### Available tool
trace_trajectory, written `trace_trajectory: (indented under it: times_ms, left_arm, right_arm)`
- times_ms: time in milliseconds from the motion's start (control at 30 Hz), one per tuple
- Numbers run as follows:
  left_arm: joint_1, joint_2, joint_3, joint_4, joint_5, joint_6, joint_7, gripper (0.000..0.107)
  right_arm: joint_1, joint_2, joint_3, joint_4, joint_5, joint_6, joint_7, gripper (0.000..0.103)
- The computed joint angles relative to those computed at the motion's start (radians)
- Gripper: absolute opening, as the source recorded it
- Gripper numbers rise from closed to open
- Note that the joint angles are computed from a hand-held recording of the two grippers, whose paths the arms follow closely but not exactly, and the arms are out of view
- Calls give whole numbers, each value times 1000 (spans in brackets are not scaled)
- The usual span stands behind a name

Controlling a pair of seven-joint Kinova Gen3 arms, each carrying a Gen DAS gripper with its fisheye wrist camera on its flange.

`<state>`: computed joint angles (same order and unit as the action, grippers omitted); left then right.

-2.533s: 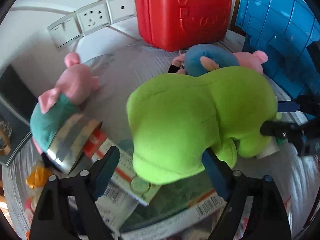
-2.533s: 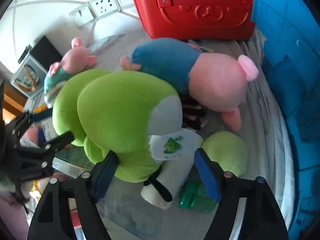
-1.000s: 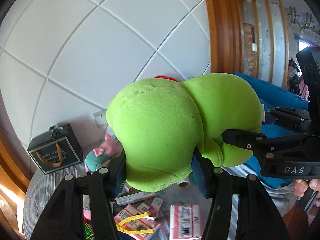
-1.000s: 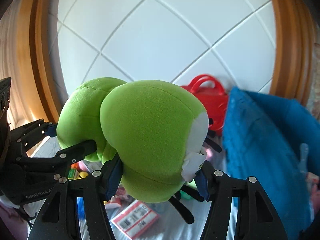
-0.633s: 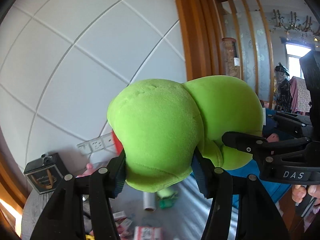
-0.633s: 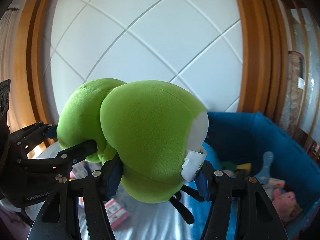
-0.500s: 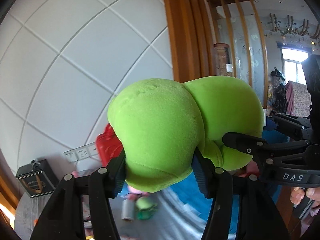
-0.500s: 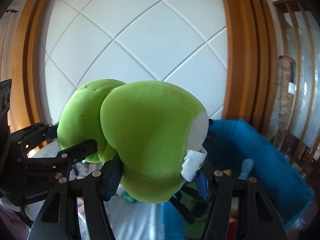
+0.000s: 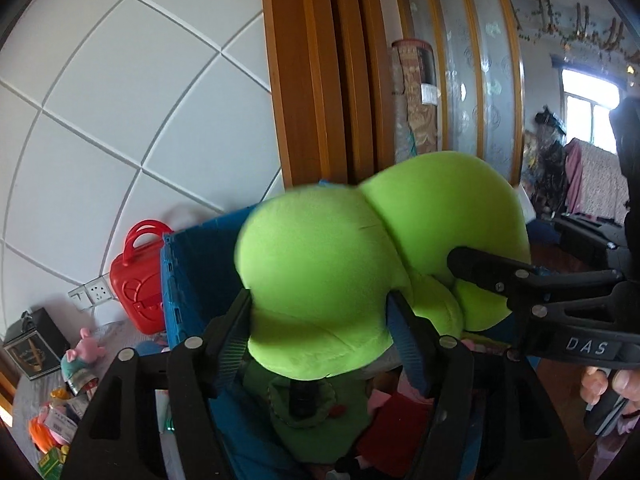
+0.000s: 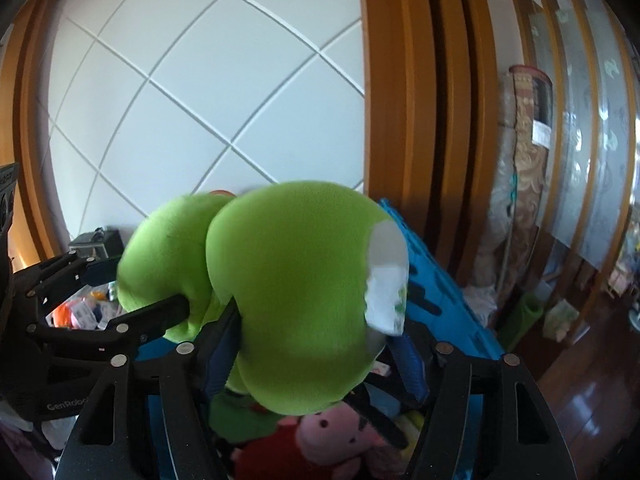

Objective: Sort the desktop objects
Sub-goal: 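Carry the green frog plush with both grippers over the crate and release, then move both grippers back toward the remaining items on the bed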

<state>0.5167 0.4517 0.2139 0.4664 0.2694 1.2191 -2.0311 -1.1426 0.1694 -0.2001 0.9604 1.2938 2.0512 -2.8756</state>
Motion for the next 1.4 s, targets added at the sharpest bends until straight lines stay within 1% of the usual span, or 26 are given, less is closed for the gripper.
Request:
trace_trajectory:
  times_ms: [67, 133, 267, 333, 367, 400, 433, 533, 567, 600, 667, 767, 867, 967, 1067, 1133, 1200, 1267, 1400]
  left_arm:
    - [35, 0, -13, 19, -31, -17, 5, 65]
    - [71, -12, -30, 50, -72, -31, 23, 66]
    - [100, -43, -38, 129, -125, -73, 42, 66]
    - [92, -57, -34, 159, -133, -86, 54, 66]
    - [90, -64, -32, 173, -137, -94, 63, 66]
    - [86, -71, -31, 187, -140, -103, 70, 66]
    - [81, -84, -31, 215, -143, -126, 76, 66]
    - [58, -121, -19, 283, -137, -175, 83, 67]
    - [51, -132, -15, 303, -136, -189, 84, 70]
    - [44, -152, -13, 340, -133, -215, 87, 72]
    - [13, -178, -3, 390, -109, -249, 83, 75]
    - [-29, -219, 5, 461, -72, -291, 88, 78]
    - [-64, -274, 2, 555, -57, -361, 89, 79]
    - [-117, -324, 1, 633, -5, -421, 73, 80]
    - [-168, -365, -14, 690, 51, -465, 78, 82]
    - [-215, -385, -30, 716, 116, -468, 58, 82]
    - [-254, -398, -48, 734, 161, -466, 47, 82]
    - [-284, -412, -67, 756, 178, -474, 47, 82]
    - [-355, -423, -110, 784, 229, -460, 30, 82]
  right_arm:
    - [18, -48, -16, 74, -42, -27, -46, 70]
    - [45, -72, -39, 117, -53, -35, -69, 70]
    - [86, -105, -91, 175, -56, -39, -117, 70]
    - [107, -120, -114, 197, -59, -25, -132, 71]
    - [118, -119, -125, 197, -60, -18, -137, 78]
    - [124, -121, -136, 202, -63, -13, -146, 89]
    - [126, -121, -147, 207, -62, -9, -153, 92]
    - [129, -119, -166, 217, -67, -3, -156, 95]
    - [123, -110, -172, 215, -64, 11, -156, 101]
    - [116, -101, -174, 210, -59, 25, -156, 103]
    - [99, -93, -170, 206, -57, 39, -163, 103]
    - [81, -92, -166, 210, -59, 34, -181, 103]
    - [54, -66, -161, 193, -32, 37, -183, 103]
    - [22, -44, -144, 179, -5, 12, -179, 103]
    - [-12, -4, -114, 139, 24, -18, -138, 103]
    - [-32, 22, -90, 108, 42, -48, -102, 103]
    - [-49, 54, -64, 72, 60, -86, -74, 103]
    - [-60, 78, -38, 41, 66, -127, -57, 103]
    - [-65, 121, 2, -18, 49, -257, -29, 103]
